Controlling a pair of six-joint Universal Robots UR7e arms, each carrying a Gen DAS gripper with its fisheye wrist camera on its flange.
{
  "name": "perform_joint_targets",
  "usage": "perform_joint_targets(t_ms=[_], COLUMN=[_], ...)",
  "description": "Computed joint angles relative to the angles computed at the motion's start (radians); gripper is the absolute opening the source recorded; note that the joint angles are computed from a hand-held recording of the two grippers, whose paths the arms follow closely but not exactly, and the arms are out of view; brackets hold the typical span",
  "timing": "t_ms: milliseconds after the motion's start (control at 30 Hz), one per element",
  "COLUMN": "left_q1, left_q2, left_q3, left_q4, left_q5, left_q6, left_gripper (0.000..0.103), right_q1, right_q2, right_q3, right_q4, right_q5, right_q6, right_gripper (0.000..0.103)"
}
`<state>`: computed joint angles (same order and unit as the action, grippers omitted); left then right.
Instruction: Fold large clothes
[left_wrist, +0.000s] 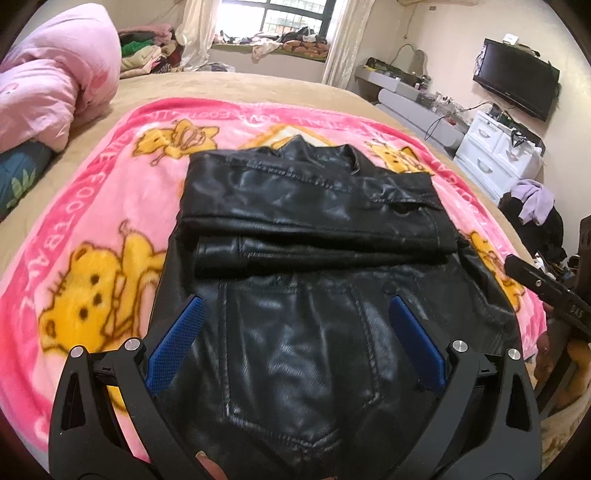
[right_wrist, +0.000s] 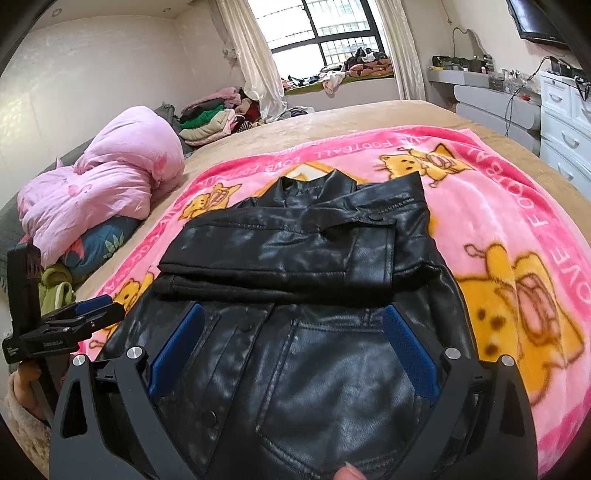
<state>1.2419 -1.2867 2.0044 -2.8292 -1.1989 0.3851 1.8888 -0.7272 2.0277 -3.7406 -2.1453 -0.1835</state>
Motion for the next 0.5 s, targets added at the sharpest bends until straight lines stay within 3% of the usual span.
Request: perform_joint_targets(t_ms=[500], left_q1=[0.01], left_q2=[-0.065], left_q3=[0.064], left_q4=[0.006], left_q5=[0.055], left_q6=[-0.02], left_gripper=[0.094], right_q1=[0.012], right_q2=[-0.02], right_q3=[0.082], right_q4=[-0.037], right_q5=[-0.02], right_q6=[0.028], right_gripper=[0.096])
